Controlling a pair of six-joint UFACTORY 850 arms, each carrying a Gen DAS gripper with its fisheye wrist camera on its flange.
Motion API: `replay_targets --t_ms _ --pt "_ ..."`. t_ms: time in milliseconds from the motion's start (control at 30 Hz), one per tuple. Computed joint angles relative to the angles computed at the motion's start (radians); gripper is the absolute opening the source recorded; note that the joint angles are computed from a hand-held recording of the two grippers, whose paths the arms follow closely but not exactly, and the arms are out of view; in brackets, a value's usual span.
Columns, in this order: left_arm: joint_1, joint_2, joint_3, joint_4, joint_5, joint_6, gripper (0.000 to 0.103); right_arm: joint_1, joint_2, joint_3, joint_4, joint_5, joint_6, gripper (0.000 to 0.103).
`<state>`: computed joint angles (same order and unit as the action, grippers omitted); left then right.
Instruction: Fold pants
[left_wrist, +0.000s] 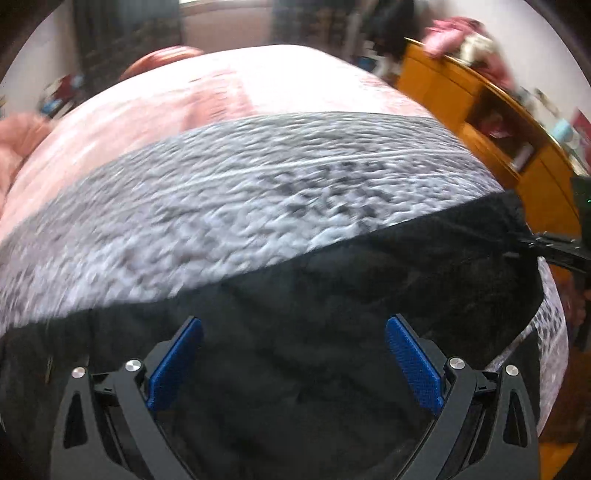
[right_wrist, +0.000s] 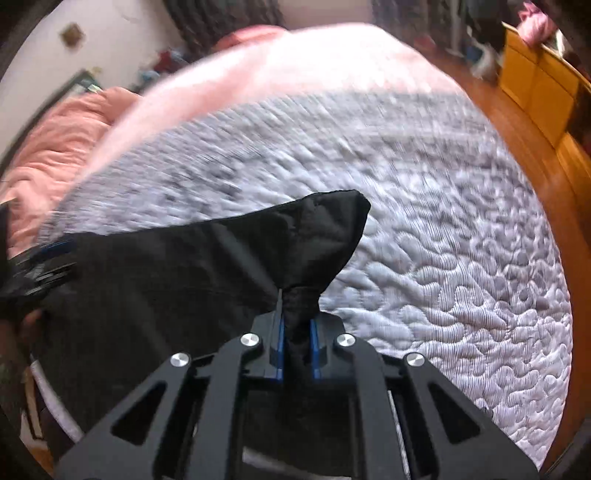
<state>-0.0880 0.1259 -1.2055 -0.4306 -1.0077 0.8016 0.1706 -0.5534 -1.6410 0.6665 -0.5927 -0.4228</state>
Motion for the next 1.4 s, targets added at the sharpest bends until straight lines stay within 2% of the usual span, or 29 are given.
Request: replay_targets --t_ms 67,167,267,467,600,667,700,733,800,833,867,933,1033,1133,1200,1333,1400 --pt "-0.024 -0.034 -0.024 -0.029 0.005 0.094 0.099 -0.015 0.061 0.069 0.162 0.018 -0.189 0.009" --pt "-0.043 -0.077 -0.062 -0.086 -0.027 0.210 0.099 -0.026 0.091 0.092 0.269 0.006 -0.328 0.009" --pt "-0.043 -0.147 -0.128 -0.172 -0.166 0.323 0.099 -0.030 0.121 0.122 0.344 0.001 -0.435 0.009" --pt "-0.079 -0.247 -0.207 -0.125 -0.280 0.354 0.099 -0.031 0.173 0.182 0.432 -0.006 -0.587 0.009" --pt "-0.073 -0.307 -0.247 -0.124 -0.434 0.355 0.099 -0.028 0.202 0.210 0.464 0.003 -0.636 0.009" --pt "-0.076 -0.308 -0.242 -0.117 -0.440 0.353 0.092 -0.030 0.214 0.225 0.492 0.001 -0.659 0.009" --pt "-0.072 -0.305 -0.236 -0.116 -0.435 0.350 0.079 -0.028 0.220 0.234 0.494 0.013 -0.661 0.009" --pt "-0.068 -0.302 -0.231 -0.118 -0.424 0.341 0.054 -0.027 0.223 0.240 0.490 0.023 -0.656 0.009" --pt "-0.044 -0.292 -0.217 -0.149 -0.406 0.314 0.028 -0.027 0.227 0.252 0.492 0.038 -0.638 0.009" --pt "-0.030 -0.290 -0.212 -0.173 -0.411 0.308 0.018 -0.027 0.231 0.263 0.502 0.052 -0.636 0.009" --pt "-0.019 -0.282 -0.205 -0.191 -0.413 0.311 0.016 -0.028 0.233 0.269 0.510 0.061 -0.635 0.009" --pt "0.014 -0.228 -0.164 -0.245 -0.380 0.341 0.010 -0.028 0.249 0.302 0.591 0.084 -0.682 0.009" --pt "0.071 -0.119 -0.104 -0.320 -0.327 0.389 0.009 -0.007 0.282 0.345 0.647 0.187 -0.712 0.010" --pt "0.151 0.080 0.008 -0.379 -0.223 0.498 0.008 0.014 0.320 0.399 0.810 0.247 -0.856 0.010" --pt "0.209 0.192 0.075 -0.396 -0.210 0.557 0.008 0.030 0.350 0.446 0.943 0.273 -0.983 0.011" --pt "0.361 0.374 0.196 -0.396 -0.291 0.674 0.008 0.059 0.418 0.548 1.071 0.298 -1.119 0.012" --pt "0.462 0.448 0.248 -0.404 -0.365 0.750 0.008 0.075 0.456 0.607 1.106 0.305 -1.155 0.013"
